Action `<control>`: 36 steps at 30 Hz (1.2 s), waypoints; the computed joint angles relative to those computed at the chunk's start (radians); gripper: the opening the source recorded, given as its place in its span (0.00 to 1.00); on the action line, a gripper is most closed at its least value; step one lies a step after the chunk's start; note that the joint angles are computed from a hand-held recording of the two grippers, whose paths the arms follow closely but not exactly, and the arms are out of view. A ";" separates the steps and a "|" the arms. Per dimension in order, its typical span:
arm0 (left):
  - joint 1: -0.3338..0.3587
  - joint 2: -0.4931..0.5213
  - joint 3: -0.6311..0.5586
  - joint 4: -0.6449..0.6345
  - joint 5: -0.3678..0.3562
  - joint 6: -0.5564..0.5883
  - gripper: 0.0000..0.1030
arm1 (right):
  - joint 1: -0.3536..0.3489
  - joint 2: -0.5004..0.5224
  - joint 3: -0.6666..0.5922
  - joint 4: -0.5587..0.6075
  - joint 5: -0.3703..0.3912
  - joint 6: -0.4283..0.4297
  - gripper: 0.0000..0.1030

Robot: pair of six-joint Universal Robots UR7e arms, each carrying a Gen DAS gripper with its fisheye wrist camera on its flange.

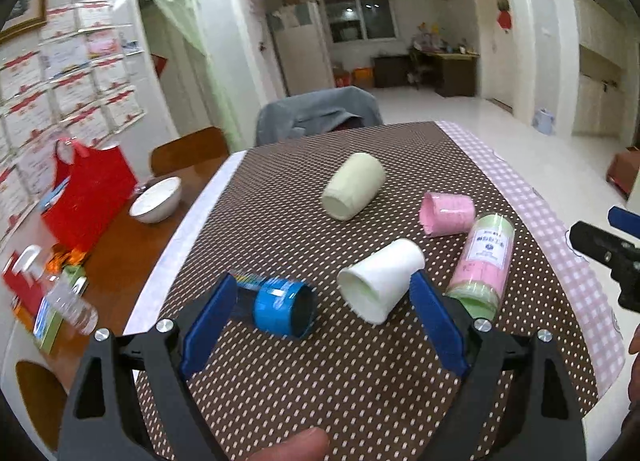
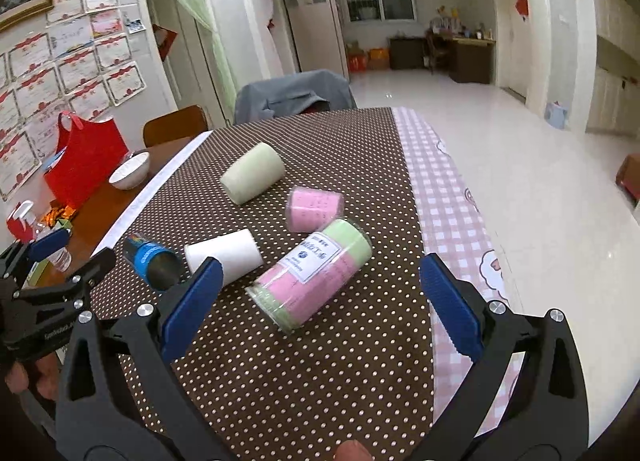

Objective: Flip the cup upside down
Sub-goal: 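Move the left gripper toward the pink cup lying on its side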

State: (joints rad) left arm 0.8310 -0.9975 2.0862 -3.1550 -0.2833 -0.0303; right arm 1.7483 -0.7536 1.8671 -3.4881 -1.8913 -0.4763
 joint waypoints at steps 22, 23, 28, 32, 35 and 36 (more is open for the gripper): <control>0.195 0.261 -0.513 0.356 -0.235 0.384 0.84 | -0.072 0.083 -0.262 0.260 -0.015 0.073 0.94; 0.197 0.270 -0.523 0.358 -0.236 0.409 0.84 | -0.073 0.086 -0.268 0.264 -0.015 0.072 0.94; 0.215 0.317 -0.607 0.457 -0.284 0.536 0.84 | -0.089 0.102 -0.303 0.293 -0.016 0.089 0.94; 0.232 0.358 -0.689 0.570 -0.314 0.618 0.84 | -0.101 0.109 -0.324 0.311 -0.016 0.105 0.94; 0.251 0.383 -0.771 0.710 -0.367 0.640 0.84 | -0.108 0.111 -0.333 0.320 -0.014 0.118 0.94; 0.259 0.398 -0.807 0.757 -0.378 0.658 0.84 | -0.110 0.112 -0.336 0.323 -0.013 0.121 0.94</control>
